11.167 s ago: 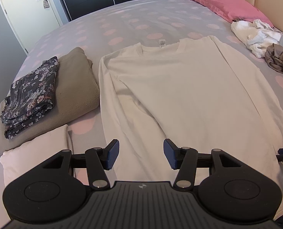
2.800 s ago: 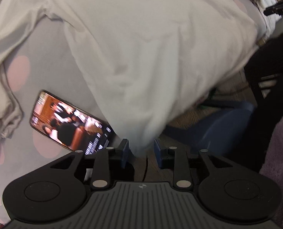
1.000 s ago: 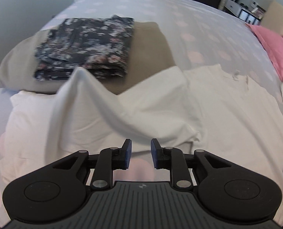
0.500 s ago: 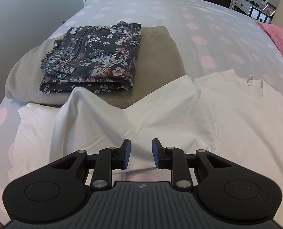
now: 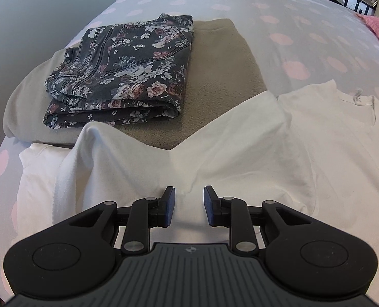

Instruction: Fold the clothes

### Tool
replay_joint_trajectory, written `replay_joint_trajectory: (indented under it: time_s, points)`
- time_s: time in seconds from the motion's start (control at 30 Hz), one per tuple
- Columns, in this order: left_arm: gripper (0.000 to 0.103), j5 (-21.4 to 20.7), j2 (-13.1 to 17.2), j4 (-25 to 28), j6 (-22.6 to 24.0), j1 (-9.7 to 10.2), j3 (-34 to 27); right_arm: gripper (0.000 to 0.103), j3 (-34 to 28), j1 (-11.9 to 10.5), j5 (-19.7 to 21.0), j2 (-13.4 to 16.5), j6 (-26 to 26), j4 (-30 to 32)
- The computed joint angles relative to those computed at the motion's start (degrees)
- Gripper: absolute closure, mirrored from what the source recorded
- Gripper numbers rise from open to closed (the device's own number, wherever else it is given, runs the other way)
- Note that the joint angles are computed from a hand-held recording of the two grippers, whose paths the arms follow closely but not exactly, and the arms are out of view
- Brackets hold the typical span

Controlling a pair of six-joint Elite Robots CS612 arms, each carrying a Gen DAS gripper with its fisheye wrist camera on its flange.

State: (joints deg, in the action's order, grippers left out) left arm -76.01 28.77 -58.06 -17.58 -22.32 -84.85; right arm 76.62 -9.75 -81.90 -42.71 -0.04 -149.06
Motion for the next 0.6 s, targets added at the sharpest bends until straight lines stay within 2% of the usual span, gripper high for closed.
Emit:
replay_joint_trajectory:
  time_s: [0.03, 0.07, 0.13, 0.23, 0.3, 0.4, 0.47, 0.6]
  points:
    - [0.080, 0.1, 0.0, -0.2, 0.0, -0.01, 0.2, 0.069, -0.3, -0.1, 0.9, 0.2, -0.5, 1.3]
    - [0.080, 0.2, -0.1, -0.3, -0.1, -0.02, 0.4, 0.075, -0.6, -0.2, 1.9, 0.4, -1.1, 2.6]
    - [0.080, 0.5, -0.1, -0.7, -0.2, -0.07, 0.6, 0.101, 0.1, -0.1, 2.0, 0.3, -3.2, 1.6]
    - [0.080, 0.9, -0.1, -0.9, -0.2, -0.15, 0.9, 0.102, 0.4, 0.1, 0.8, -0.1, -4.4, 0.2]
    - [0.080, 1.0, -0.1, -0.8, 0.1, -0.20, 0.9, 0.102, 0.3, 0.4, -1.7, -0.2, -4.5, -2.5]
    - [0.080, 1.3, -0.1, -0.8, 0.4, -0.27, 1.1, 0.102, -1.3, 0.7, -6.5, 0.7, -1.9, -5.3]
    - [0.080, 1.3, -0.1, -0.8, 0.4, -0.29, 1.1, 0.102, -2.6, 0.7, -8.0, 1.5, 0.0, -5.8]
    - [0.080, 1.5, -0.2, -0.8, 0.4, -0.33, 1.2, 0.102, -4.8, 1.7, -11.1, 3.0, -2.5, -2.6]
